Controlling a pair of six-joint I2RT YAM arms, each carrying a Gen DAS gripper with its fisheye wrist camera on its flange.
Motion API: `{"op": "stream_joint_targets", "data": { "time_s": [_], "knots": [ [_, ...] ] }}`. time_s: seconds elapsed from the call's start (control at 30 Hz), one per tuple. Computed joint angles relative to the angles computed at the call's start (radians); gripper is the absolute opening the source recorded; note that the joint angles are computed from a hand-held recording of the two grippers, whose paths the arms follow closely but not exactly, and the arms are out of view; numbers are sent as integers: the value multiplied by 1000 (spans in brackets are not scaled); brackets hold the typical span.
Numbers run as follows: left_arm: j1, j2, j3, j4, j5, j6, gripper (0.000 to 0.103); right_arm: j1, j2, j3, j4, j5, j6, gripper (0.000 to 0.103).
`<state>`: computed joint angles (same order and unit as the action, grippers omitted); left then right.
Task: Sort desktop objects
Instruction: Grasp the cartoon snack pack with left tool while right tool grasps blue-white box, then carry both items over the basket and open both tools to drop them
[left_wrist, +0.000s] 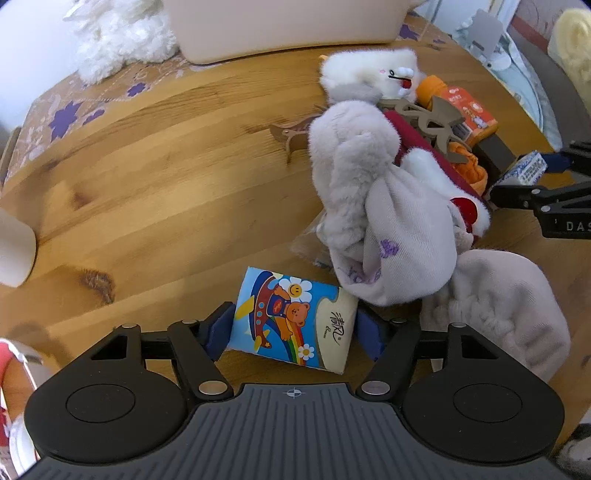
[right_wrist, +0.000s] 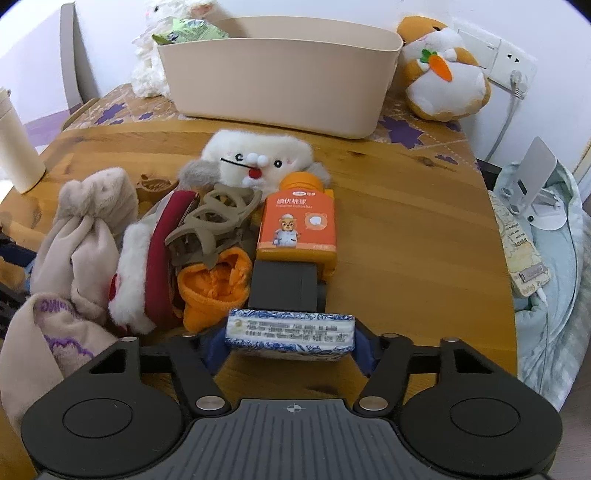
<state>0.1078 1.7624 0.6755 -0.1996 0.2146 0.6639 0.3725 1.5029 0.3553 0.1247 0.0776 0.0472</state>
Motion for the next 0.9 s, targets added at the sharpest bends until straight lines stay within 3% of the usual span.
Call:
{"op": "stream_joint_targets", "data": {
  "time_s": [0.27, 0.47, 0.77, 0.9],
  "knots": [
    [89, -40, 58, -98, 68, 41, 69, -15, -112, -16, -67, -22, -30, 61],
    [119, -58, 121, -116, 88, 63, 69, -35, -208, 28, -163, -21, -132, 61],
    [103, -52, 282, -183, 147, -33, 69, -134, -200, 159, -174, -14, -219, 61],
    [60, -63, 326, -163, 145, -48, 69, -171, -168, 228, -164, -18, -226, 61]
  ]
}}
